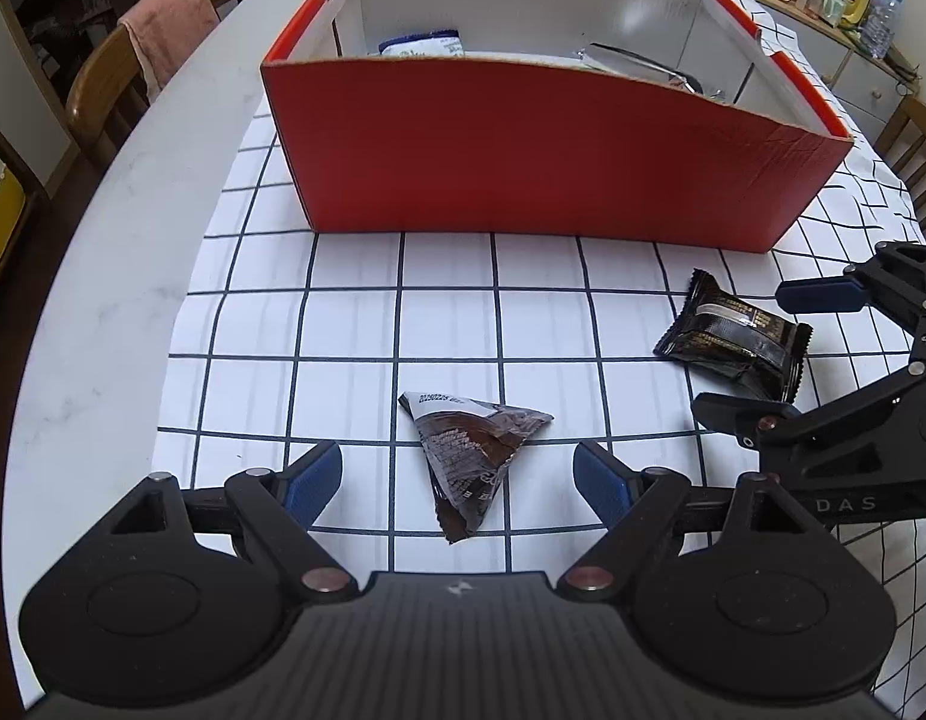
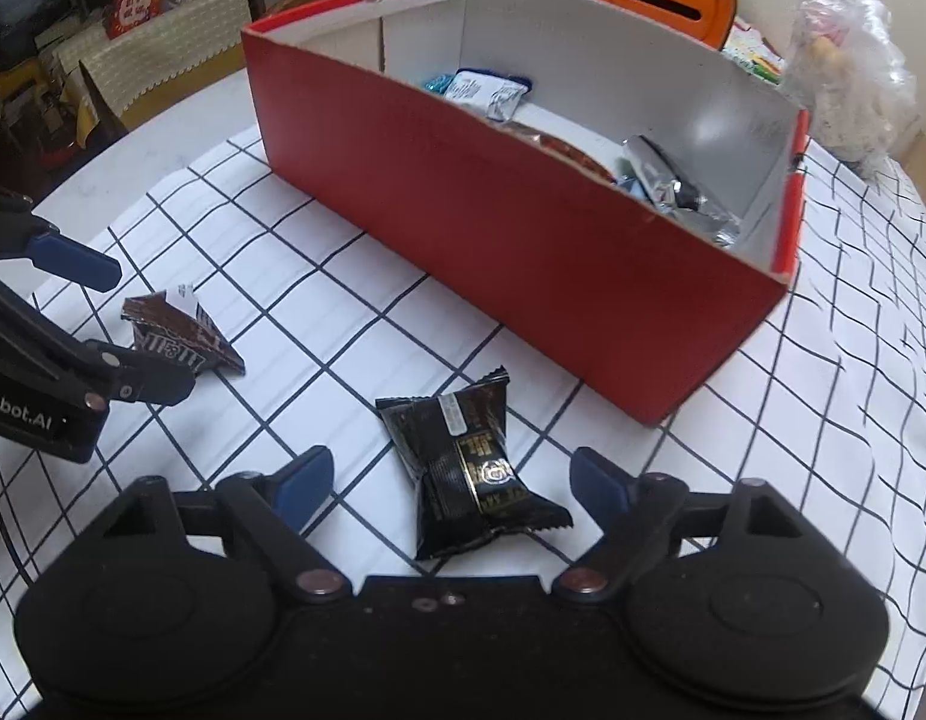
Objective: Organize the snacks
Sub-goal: 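Grasp the dark triangle packet with the left tool while the right tool grasps the black chocolate bar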
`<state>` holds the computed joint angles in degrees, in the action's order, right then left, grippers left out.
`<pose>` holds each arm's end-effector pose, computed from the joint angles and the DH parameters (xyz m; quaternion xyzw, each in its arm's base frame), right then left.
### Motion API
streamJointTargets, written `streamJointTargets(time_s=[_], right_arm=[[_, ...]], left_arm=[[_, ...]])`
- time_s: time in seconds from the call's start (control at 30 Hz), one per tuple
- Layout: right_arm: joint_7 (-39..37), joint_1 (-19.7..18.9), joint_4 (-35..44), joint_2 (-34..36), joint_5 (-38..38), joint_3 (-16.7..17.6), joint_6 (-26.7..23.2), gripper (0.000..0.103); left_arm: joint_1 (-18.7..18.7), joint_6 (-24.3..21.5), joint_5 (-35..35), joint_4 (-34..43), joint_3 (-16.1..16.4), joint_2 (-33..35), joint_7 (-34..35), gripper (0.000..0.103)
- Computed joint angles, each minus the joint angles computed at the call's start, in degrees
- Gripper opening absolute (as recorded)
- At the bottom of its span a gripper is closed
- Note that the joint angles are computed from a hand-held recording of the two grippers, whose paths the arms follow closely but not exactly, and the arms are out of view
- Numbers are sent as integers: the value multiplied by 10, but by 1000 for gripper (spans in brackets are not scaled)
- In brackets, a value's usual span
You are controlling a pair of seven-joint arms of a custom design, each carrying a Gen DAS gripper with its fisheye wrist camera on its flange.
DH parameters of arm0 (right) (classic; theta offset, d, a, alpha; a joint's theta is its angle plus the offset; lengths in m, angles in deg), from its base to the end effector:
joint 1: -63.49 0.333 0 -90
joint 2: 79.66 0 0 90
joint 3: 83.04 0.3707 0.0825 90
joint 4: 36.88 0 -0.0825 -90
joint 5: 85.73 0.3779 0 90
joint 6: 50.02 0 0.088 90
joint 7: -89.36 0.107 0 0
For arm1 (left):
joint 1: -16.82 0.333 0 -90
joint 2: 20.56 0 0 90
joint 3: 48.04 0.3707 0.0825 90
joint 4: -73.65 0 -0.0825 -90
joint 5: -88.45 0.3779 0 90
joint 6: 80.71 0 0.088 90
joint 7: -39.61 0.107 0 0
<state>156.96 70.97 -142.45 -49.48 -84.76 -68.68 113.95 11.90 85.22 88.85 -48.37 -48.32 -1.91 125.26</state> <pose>0.6671 0.2382 0.3556 -0.8744 0.4111 -0.1353 0.2194 0.6227 -0.0569 0.3586 -0.6828 0.6971 -0.1664 0.1418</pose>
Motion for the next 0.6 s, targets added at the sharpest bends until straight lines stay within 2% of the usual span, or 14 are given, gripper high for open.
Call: streamJointTargets(time_s=[0.1,0.2,0.37,0.5,0.6], right_arm=[[2,2,9,7,1,-2,-6,81],[3,3,14,12,1,-3,-9,75],[11,5,15,16,1,-6,-6,66],[8,-5,9,13,10,7,-3,56],[24,4,1,8,7,-3,5,53]], left_arm=[[2,2,-4,1,0,4,-1,82],[7,-1,-11,5,-5,8,6,70],[7,1,-16,7,-6,11,15,57],[15,-4,-29,11,-15,14,27,45],[22,-4,-44,11,-22,15,40,43]])
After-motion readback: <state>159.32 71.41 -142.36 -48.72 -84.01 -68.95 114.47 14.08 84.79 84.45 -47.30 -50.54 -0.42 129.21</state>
